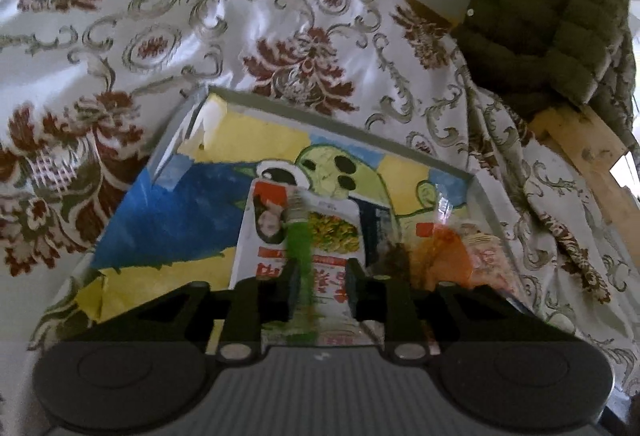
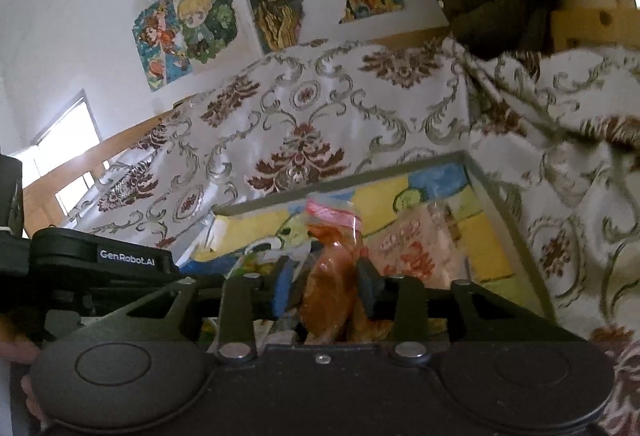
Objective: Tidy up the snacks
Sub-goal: 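Lower both snacks into the tray and open both tools, then raise both open tools away from the tray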
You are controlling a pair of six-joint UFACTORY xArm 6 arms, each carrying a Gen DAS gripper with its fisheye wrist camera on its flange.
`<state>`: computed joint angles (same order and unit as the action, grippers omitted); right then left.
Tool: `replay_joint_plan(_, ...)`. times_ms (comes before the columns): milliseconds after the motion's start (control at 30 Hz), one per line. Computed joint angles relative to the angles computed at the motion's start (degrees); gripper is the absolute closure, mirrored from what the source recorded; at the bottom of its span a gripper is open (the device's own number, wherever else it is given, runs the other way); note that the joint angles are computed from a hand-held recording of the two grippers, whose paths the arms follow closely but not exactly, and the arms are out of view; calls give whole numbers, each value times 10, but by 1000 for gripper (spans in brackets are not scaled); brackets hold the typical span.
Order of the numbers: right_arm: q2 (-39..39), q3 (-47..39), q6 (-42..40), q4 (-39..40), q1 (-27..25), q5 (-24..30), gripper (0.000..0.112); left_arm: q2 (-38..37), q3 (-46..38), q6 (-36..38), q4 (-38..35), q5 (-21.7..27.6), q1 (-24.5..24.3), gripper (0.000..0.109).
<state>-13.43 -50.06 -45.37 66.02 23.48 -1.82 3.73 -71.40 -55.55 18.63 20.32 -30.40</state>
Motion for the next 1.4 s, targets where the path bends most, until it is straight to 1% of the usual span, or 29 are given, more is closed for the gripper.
replay_joint_plan(33,-9,6,20,-24,0,-2,69,-7,1,-12,17,4,-2,70)
replay_joint_plan(67,-18,15,55,-63,-1,-6,65,-15,3,-25,36,7,-5,65)
replay_joint_plan(100,-28,25,94,-106,-4,-8,64,-24,7,-36,51,8,-7,63)
replay_joint_plan(167,-54,47,188,-210,-13,-14,57,-47,17,-65,82,15,-13,55)
replay_joint_plan(233,-78,63,266,-296,-25,-11,53,-75,33,-102,115,19,-19,47)
replay_joint_plan(300,-103,76,347,-385,-39,-5,50,-100,44,-119,138,27,-25,44)
replay_joint_plan(333,-118,81,379,-422,-45,1,46,-116,50,-128,155,35,-29,40)
replay_joint_plan(367,-132,86,404,-452,-50,6,42,-128,53,-136,171,44,-34,34)
replay_joint_plan(400,-143,89,428,-480,-54,10,39,-142,56,-151,195,55,-40,30)
replay_joint_plan(467,-171,97,489,-549,-63,19,31,-172,66,-183,240,70,-50,18)
replay_joint_plan(500,-185,101,517,-578,-67,24,29,-185,70,-196,257,79,-57,15)
replay_joint_plan(533,-203,109,561,-620,-74,28,25,-199,73,-206,272,92,-65,10)
replay_joint_plan(567,-220,116,598,-654,-78,32,21,-210,74,-211,283,106,-73,7)
replay_joint_plan(600,-238,123,620,-672,-81,39,19,-223,77,-214,294,121,-83,6)
replay_joint_plan(667,-266,132,625,-677,-79,50,12,-244,81,-212,305,147,-100,6)
replay_joint_plan(700,-281,137,636,-690,-80,56,10,-254,84,-213,312,162,-110,6)
replay_joint_plan(833,-341,152,692,-754,-81,85,10,-299,101,-235,342,227,-157,6)
replay_joint_plan(900,-371,161,735,-794,-80,102,10,-321,111,-238,356,262,-182,6)
replay_joint_plan(1000,-419,178,772,-830,-68,136,10,-359,133,-250,388,309,-223,6)
replay_joint_plan(1067,-451,190,815,-878,-54,165,10,-383,148,-257,405,345,-253,6)
replay_joint_plan(1200,-509,211,900,-966,-7,225,10,-426,179,-284,441,415,-316,6)
replay_joint_plan(1300,-550,223,982,-1046,51,291,10,-456,204,-316,465,475,-367,6)
replay_joint_plan(1400,-581,232,1043,-1102,117,357,10,-487,229,-335,474,529,-414,6)
